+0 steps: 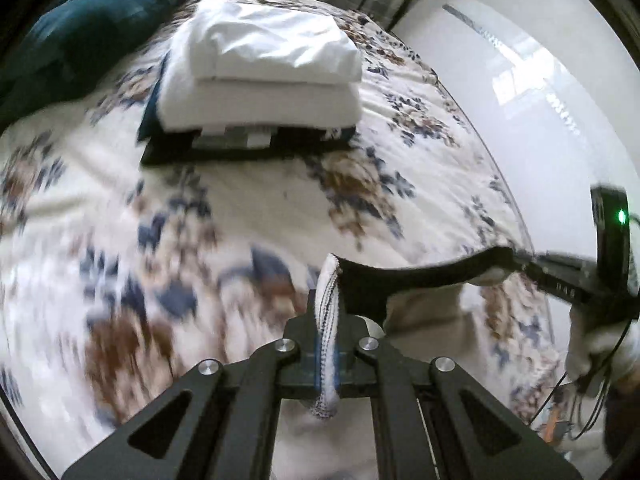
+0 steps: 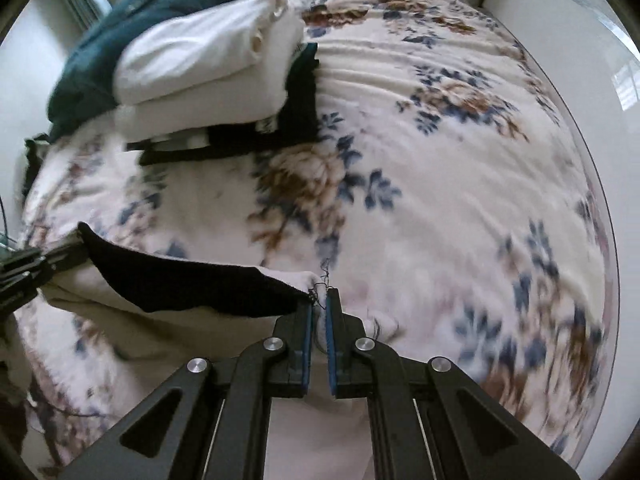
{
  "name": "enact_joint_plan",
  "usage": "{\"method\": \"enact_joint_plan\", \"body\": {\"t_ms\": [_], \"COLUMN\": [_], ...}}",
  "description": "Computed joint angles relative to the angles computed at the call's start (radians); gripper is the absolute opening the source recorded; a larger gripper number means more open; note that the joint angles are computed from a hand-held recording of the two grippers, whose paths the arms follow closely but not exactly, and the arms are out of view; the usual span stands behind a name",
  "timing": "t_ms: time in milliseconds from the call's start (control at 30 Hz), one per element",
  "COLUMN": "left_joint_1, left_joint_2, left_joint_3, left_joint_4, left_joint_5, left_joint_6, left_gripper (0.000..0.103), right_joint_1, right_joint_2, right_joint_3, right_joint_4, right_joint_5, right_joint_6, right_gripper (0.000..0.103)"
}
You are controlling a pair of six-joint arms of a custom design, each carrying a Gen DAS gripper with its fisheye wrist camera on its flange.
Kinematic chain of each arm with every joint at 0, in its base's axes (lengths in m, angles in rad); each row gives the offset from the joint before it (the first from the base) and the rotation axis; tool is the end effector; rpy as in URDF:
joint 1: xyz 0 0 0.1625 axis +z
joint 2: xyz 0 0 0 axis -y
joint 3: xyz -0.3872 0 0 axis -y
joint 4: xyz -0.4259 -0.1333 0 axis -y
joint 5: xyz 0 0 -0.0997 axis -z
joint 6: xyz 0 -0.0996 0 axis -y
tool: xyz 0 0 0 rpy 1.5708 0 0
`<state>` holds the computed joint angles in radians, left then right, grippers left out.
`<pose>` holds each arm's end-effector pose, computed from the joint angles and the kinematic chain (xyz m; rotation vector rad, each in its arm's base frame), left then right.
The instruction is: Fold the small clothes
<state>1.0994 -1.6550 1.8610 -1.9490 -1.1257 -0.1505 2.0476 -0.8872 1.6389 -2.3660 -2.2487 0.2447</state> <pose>-0.0692 -0.5237 0.3897 0.3850 2.7137 -0.4149 0.3652 -0.5527 0.0987 0.2702 -2.4836 0.3617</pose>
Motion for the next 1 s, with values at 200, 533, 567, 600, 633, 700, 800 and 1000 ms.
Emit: {"method": "enact_joint_plan", "body": {"t_ms": [200,533,567,600,633,700,800,1000], "left_joint_1": [-0.031,-0.005,-0.007,-0.003,0.000,0.018,0.067,0.101], "left_joint_2": [-0.194,-0.449,-0.454,-0.451,-0.441,-0.396,-0.285,-0.053], "left_joint_3": [0.163,0.276,0.272,0.264,0.256,0.234,0.200,0.135], "left_joint_4": [0.128,0.424,0.425,0.402,0.371,0.279,0.139,0.053], "left_joint_5": [0.001,-0.063,-0.054,-0.043,-0.029,-0.010,-0.027,-0.025], "left_joint_6": [-0.199,-0.456,-0.469,-0.476,-0.480,-0.477,-0.425,-0.285], "left_gripper": [0.006,0.044,0.046,0.050,0.051,0.051,0.052,0.041], "right_joint_1": [0.059,-0.017,-0.021,-0.027,-0.037,-0.059,-0.117,-0.232], "right_joint_2": [-0.198,-0.354,-0.372,-0.405,-0.429,-0.481,-0.513,-0.388], "right_joint_3": [0.296,0.521,0.531,0.547,0.558,0.579,0.607,0.544], "right_joint_4": [0.018,0.237,0.234,0.221,0.203,0.125,-0.054,-0.227], "right_joint_5": [0.067,0.267,0.270,0.273,0.279,0.293,0.333,0.462], "right_joint_6": [0.156,0.298,0.301,0.310,0.313,0.338,0.358,0.359], "right_gripper": [0.006,0.034,0.039,0.039,0.039,0.039,0.040,0.049]}}
